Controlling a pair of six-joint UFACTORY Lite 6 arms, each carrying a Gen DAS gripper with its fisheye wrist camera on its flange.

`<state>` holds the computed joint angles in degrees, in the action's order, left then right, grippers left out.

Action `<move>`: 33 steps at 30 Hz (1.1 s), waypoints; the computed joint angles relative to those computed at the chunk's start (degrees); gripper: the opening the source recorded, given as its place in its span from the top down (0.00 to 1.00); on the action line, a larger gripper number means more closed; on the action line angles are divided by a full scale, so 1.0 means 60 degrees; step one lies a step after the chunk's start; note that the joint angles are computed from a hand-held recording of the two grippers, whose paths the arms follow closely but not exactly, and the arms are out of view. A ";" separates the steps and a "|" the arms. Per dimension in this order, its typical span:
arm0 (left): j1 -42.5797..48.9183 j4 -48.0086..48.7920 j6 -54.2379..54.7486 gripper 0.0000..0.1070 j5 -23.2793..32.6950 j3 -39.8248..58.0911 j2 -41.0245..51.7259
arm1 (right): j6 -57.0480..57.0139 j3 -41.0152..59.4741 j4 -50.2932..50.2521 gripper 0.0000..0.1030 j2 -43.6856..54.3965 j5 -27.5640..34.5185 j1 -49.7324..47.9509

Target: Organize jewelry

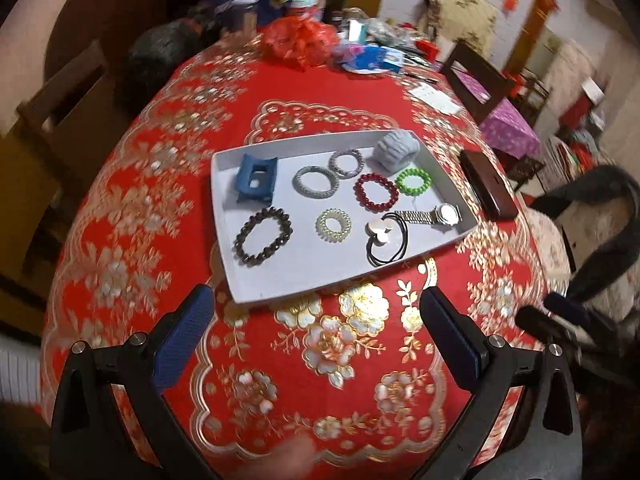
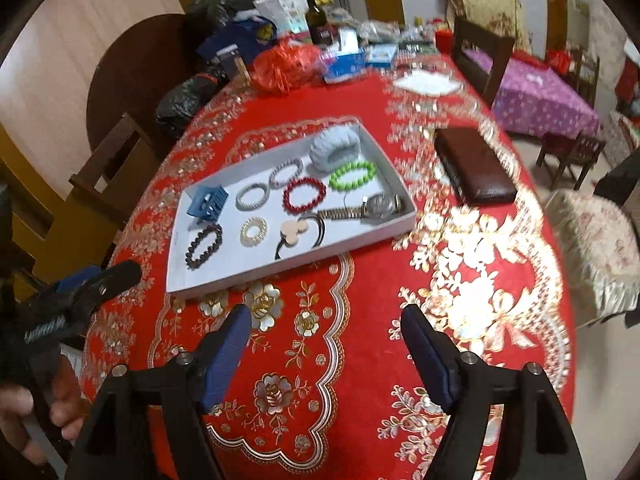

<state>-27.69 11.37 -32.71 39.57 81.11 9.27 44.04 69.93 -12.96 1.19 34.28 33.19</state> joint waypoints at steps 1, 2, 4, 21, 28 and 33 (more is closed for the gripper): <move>-0.0197 0.0435 -0.0463 0.04 0.0321 0.0252 0.0029 | 0.0094 0.0070 -0.0136 0.26 -0.0085 0.0152 0.0137; -0.0422 0.0766 -0.0738 0.04 0.0480 0.0297 -0.0064 | 0.0226 0.0124 -0.0299 0.25 -0.0143 0.0286 0.0288; -0.0745 0.1154 -0.0926 0.04 0.0823 0.0500 -0.0145 | 0.0538 0.0156 -0.0683 0.23 -0.0297 0.0517 0.0587; -0.1754 0.2523 -0.2405 0.04 0.2531 0.1427 -0.0162 | 0.2297 -0.1056 -0.1867 0.22 -0.1610 0.1185 0.1579; -0.1986 0.2476 -0.2369 0.04 0.2444 0.1363 -0.0255 | 0.2797 -0.1200 -0.2208 0.22 -0.1861 0.1358 0.1807; -0.2075 0.2508 -0.2300 0.04 0.2424 0.1455 -0.0199 | 0.2841 -0.1241 -0.2237 0.22 -0.1899 0.1348 0.1834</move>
<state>-40.14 26.42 -46.51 54.11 89.84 8.07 61.09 62.48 -26.38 -10.20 42.37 44.19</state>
